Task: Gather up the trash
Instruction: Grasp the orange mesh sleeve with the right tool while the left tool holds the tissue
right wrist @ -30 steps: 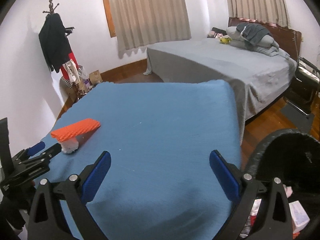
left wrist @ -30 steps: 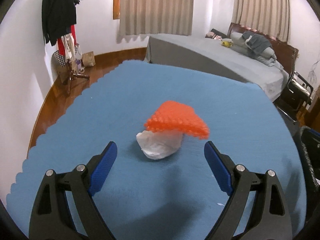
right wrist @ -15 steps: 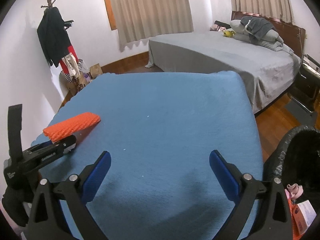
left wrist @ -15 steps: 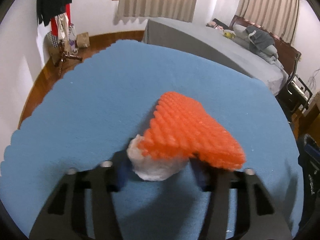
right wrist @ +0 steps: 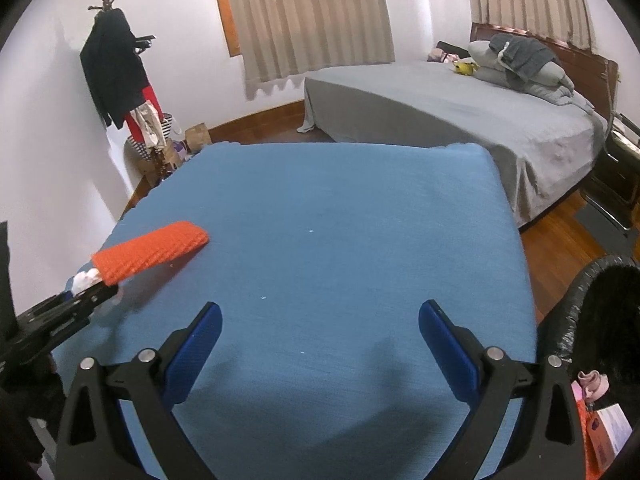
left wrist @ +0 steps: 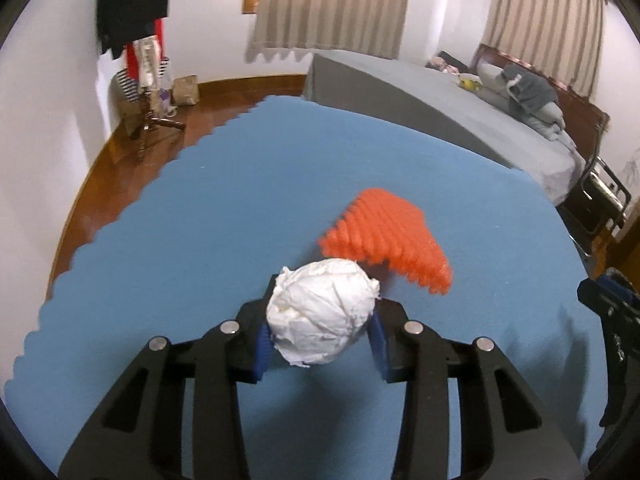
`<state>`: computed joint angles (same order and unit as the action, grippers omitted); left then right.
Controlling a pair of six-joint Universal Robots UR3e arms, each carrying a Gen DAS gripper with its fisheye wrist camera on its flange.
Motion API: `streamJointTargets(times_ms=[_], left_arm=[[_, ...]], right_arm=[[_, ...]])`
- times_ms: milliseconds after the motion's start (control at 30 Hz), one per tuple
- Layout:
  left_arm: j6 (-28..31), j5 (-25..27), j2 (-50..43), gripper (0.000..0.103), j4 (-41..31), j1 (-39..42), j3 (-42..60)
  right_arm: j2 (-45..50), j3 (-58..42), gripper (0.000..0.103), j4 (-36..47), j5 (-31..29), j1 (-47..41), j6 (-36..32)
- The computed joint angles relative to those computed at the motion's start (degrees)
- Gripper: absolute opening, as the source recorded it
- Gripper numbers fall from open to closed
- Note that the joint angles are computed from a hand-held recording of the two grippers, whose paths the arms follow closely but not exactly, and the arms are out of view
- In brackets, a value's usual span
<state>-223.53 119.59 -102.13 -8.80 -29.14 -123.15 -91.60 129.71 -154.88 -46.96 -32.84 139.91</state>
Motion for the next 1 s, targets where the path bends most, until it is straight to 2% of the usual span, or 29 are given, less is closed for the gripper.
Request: streamJointTargets(times_ms=[200, 467, 667, 867, 1000], left_arm=[[-0.9, 3.1, 6.5, 0.038, -1.8, 0.7, -5.5], [0.8, 3.8, 10.2, 0.038, -0.8, 3.6, -9.3], [3.3, 3.3, 12.7, 0.038, 1.8, 6.6, -12.7], [5.5, 2.5, 15.8, 0.038, 3.7, 9.4, -16.6], [6.5, 1.1, 17.5, 0.038, 5.2, 11.7, -18.9]], right_arm=[[1.1, -1.1, 0.097, -1.5, -0.5, 4.0, 1.9], [6.9, -5.3, 0.097, -8.0, -3.5, 14.6, 10.1], [12.6, -9.5, 0.096, -11.5, -7.6, 23.6, 15.9], [19.1, -14.3, 0.095, -15.4, -14.9, 32.1, 20.4], [22.6, -17.7, 0.092, -15.0, -17.9, 35.0, 22.8]])
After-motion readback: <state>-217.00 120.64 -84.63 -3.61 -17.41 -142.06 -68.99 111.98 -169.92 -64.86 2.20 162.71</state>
